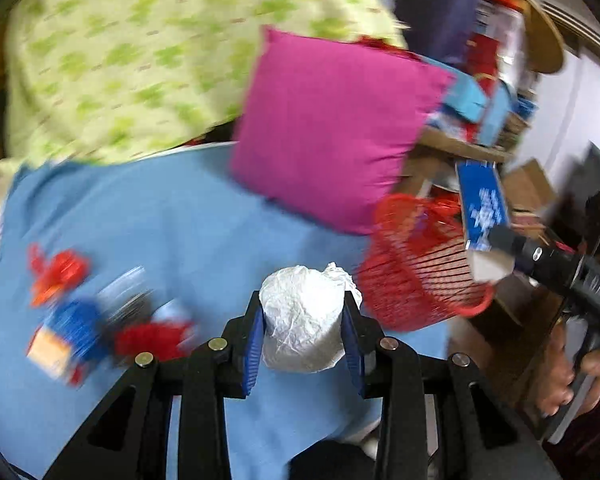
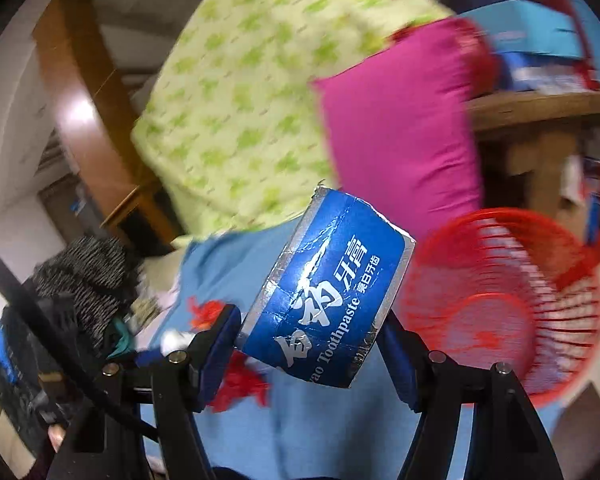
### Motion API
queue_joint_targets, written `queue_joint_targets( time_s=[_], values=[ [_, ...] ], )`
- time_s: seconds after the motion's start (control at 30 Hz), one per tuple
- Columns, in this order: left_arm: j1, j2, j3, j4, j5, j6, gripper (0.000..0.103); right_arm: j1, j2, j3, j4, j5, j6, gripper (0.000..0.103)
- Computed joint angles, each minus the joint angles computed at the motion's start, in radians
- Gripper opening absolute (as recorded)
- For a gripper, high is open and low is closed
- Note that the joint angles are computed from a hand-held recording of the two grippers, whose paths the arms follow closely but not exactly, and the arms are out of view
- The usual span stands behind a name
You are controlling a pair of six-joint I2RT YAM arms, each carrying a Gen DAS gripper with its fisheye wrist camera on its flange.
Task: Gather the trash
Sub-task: 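Carry both items over the red mesh basket and open both tools, then move both open tools back over the items on the blanket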
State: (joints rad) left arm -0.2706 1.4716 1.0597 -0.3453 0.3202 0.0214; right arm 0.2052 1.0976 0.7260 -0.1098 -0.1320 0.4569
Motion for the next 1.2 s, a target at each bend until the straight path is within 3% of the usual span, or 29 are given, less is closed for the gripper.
queue_joint_targets(
  time_s=[0.13, 0.3, 0.43, 0.5, 0.57, 0.73, 0.93, 1.2],
  values=[
    [-0.159, 0.18, 0.188, 0.001, -0.052, -0.045, 0.039, -0.243, -0.102, -0.057, -0.072, -0.113, -0.036, 0.072],
    [-0.285, 0.344, 0.387, -0.05, -0.106, -0.078, 0.041, -0.486, -0.078, -0.083, -0.066, -0.277, -0.097, 0.073],
    [-0.351, 0.479, 0.549, -0.109, -0.171, -0.073, 0.046, -0.582, 0.004, -0.095, -0.03, -0.356, -0.128, 0.073],
    [-0.369, 0.512, 0.59, -0.128, -0.194, -0.075, 0.052, -0.613, 0.044, -0.094, -0.006, -0.386, -0.137, 0.074],
    [-0.378, 0.527, 0.607, -0.127, -0.214, -0.081, 0.067, -0.633, 0.071, -0.095, 0.022, -0.407, -0.14, 0.074],
    [-0.381, 0.472, 0.539, -0.086, -0.271, -0.062, 0.068, -0.685, 0.043, -0.131, 0.07, -0.448, -0.146, 0.074],
    [-0.356, 0.275, 0.316, 0.013, -0.348, -0.026, 0.068, -0.571, -0.103, -0.125, -0.003, -0.256, -0.216, 0.074],
    [-0.261, 0.04, 0.083, 0.058, -0.378, -0.009, 0.069, -0.234, -0.231, -0.013, -0.209, 0.194, -0.244, 0.074]
  ],
)
